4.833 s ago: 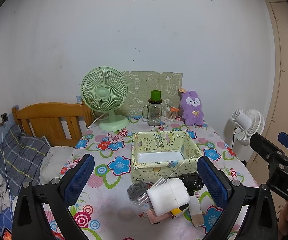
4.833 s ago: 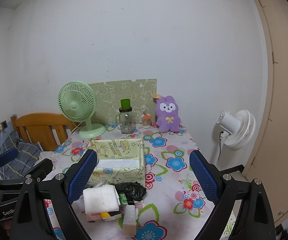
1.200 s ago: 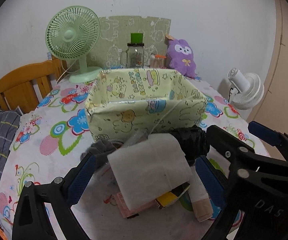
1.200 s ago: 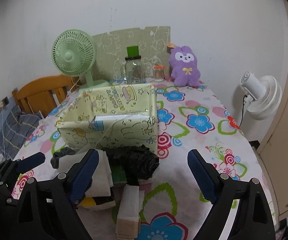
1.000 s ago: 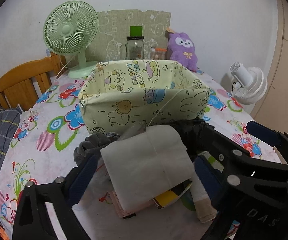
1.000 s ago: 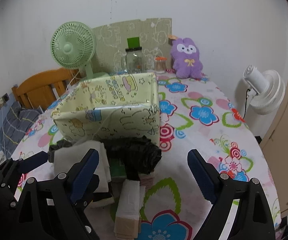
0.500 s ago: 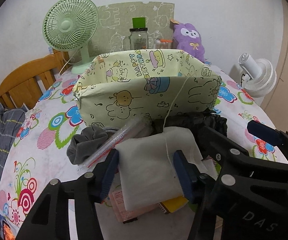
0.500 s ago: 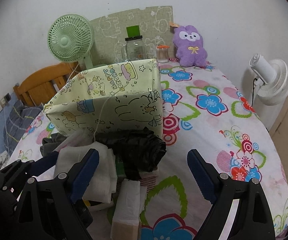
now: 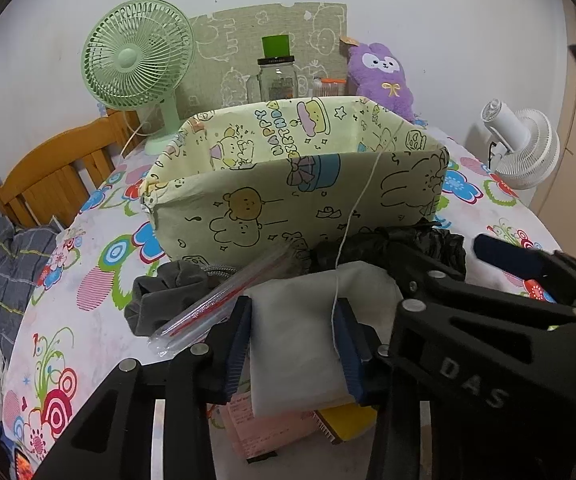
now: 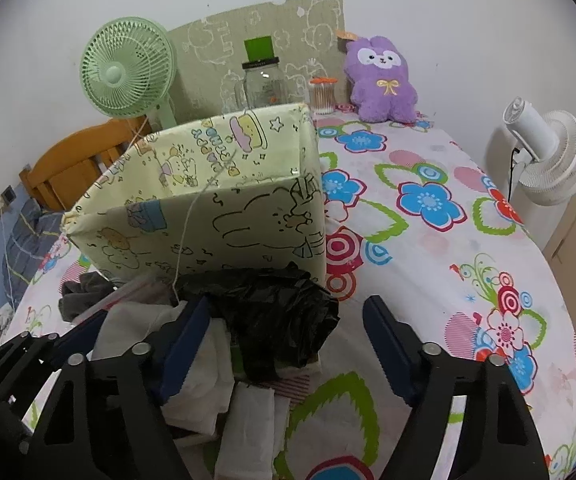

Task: Organize soft objects
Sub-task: 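Grasp the white cloth with the left tool while the right tool grasps the black plastic bundle, then lift the white cloth with the left tool while the right tool carries the black bundle over the basket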

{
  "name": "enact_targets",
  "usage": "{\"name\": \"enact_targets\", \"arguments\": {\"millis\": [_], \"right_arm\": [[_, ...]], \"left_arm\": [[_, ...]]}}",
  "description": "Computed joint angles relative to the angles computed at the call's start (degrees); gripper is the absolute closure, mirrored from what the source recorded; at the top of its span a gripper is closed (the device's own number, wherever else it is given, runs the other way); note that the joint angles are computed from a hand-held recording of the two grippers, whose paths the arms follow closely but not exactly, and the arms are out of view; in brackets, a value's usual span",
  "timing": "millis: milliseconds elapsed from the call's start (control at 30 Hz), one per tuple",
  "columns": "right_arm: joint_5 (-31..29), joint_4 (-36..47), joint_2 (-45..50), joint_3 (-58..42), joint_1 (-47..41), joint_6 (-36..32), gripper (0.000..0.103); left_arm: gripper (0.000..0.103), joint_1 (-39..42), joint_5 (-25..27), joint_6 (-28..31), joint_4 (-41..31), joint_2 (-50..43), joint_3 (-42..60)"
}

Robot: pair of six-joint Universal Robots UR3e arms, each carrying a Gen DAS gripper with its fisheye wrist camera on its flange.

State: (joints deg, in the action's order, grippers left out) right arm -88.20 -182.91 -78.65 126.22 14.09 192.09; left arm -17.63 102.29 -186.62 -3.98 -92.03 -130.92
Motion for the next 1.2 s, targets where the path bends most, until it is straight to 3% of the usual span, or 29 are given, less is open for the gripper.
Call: {"name": "enact_targets", "arguments": {"millis": [400, 667, 1200], "right_arm": [[3.7, -1.5, 1.8, 0.4, -1.3, -1.1, 0.061], [2.1, -2.0, -1.3, 2.3, -0.1, -0.2, 0.064], [-3.9, 1.0, -8.5, 3.1, 3.9, 2.3, 0.064]], "left_arm": [[0.071, -0.5, 0.2, -0.8, 0.1, -0.7, 0.6], [0.077, -0.8, -0.5, -1.0, 0.2, 1.7, -0.5], [0.078, -0.7, -1.4, -0.3, -0.4, 9.2, -3.0]]}}
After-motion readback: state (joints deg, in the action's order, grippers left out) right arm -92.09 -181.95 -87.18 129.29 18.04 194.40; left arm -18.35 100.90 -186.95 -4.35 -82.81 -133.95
